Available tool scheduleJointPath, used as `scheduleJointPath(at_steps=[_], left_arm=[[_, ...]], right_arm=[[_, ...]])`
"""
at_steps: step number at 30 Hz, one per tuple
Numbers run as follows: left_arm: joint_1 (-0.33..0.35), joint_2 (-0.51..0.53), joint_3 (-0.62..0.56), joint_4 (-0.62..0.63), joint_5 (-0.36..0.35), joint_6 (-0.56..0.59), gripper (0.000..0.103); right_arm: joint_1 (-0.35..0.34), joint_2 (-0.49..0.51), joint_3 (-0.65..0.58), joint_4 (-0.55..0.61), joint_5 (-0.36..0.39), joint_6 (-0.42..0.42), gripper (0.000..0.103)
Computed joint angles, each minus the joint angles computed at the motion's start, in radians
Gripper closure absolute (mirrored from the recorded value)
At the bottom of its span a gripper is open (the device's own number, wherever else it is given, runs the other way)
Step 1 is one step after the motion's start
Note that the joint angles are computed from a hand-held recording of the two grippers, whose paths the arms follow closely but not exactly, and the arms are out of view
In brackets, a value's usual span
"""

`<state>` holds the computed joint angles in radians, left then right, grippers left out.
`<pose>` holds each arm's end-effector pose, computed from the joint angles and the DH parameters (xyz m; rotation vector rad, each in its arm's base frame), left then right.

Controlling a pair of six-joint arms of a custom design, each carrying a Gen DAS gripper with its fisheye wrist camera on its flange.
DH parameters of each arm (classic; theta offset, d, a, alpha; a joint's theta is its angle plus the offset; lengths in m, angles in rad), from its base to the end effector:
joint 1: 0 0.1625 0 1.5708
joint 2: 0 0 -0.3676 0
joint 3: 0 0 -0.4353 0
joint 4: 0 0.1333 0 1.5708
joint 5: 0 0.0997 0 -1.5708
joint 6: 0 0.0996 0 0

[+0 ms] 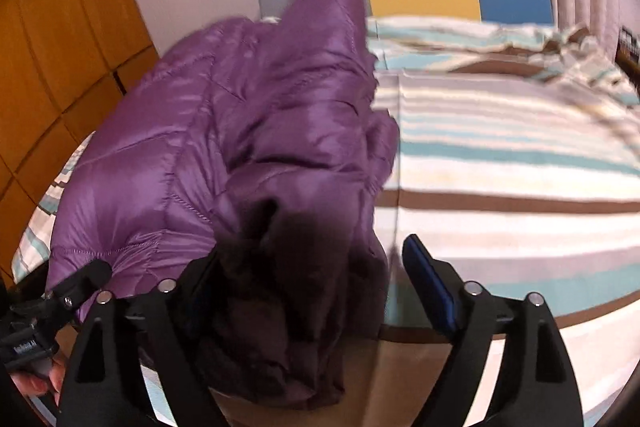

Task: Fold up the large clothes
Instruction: 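Release the jacket bundle with both tools and pull them back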

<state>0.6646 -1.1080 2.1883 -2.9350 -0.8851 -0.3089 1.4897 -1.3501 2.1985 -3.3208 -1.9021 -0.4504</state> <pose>-0.2618 -0.4546 0.0614 0.6407 2.5338 -0.8381 0.0597 -0.5105 0.2144 0.2507 -2.4044 1.0196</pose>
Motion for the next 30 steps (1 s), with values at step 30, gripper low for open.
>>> scheduleJointPath(at_steps=[30], left_arm=[[-0.062, -0.030, 0.039, 0.071, 0.133, -0.212, 0.003]], right_arm=[[0.043, -0.053, 0.121, -0.155, -0.195, -0.027, 0.005]])
